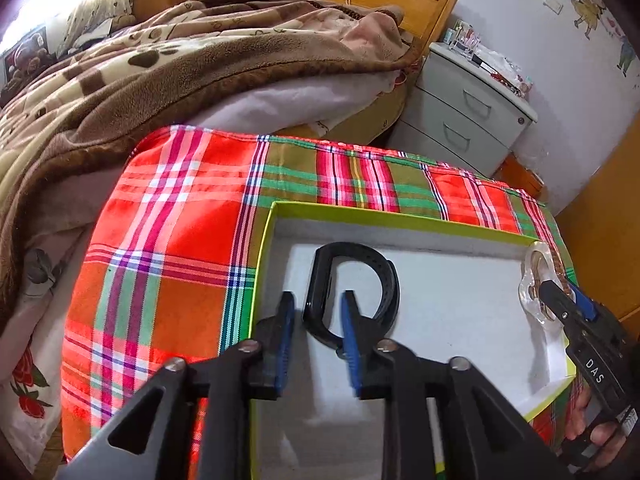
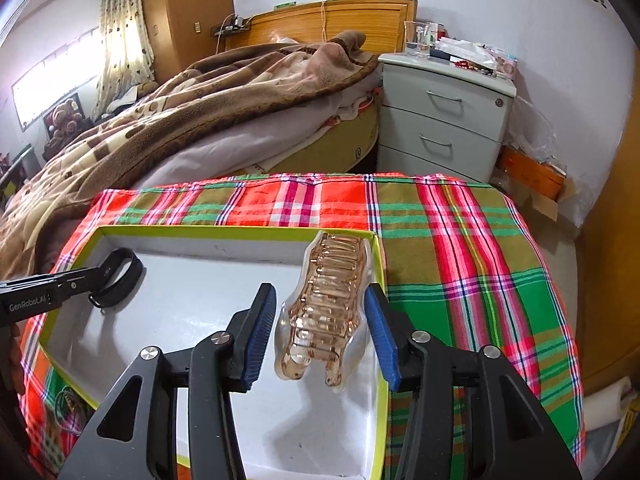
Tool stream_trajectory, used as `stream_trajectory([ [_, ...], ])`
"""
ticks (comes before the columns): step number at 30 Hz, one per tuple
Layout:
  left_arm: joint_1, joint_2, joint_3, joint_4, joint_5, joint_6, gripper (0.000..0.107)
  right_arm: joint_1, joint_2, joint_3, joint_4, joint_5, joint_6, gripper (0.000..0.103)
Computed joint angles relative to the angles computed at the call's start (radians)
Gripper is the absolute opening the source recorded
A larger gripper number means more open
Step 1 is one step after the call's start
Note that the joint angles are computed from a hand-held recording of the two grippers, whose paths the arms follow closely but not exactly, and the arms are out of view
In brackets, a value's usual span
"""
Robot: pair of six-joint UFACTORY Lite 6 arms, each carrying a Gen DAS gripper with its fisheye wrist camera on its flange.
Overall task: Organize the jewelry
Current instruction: 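Carry the band into the box and open the left tool while the right tool carries the clip, then lower the rose-gold clip into the box and open the right tool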
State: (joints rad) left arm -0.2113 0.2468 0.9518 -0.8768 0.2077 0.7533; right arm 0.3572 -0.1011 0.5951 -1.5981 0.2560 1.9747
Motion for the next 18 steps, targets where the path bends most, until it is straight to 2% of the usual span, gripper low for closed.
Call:
stream_trajectory([
  [4, 0.006, 0.001, 0.002, -0.019, 0.013, 0.022, 0.032, 0.004, -0.006, -0.004, -0.001, 0.008, 0.01, 0.049],
  [6, 0.005, -0.013, -0.009, -0.023, 0.012, 0.024, 0.033, 0.004, -0.03, -0.021, -0.06, 0.006, 0.07, 0.05],
  [9, 0.01, -0.052, -0.041, -0.096, 0.011, 0.09, 0.037, 0.012, -0.061, -0.039, -0.092, 0.015, 0.101, 0.05],
  [18, 0.041, -0.185, -0.13, -0.171, 0.024, 0.17, 0.042, 0.046, -0.195, -0.101, -0.01, 0.037, 0.049, 0.05],
])
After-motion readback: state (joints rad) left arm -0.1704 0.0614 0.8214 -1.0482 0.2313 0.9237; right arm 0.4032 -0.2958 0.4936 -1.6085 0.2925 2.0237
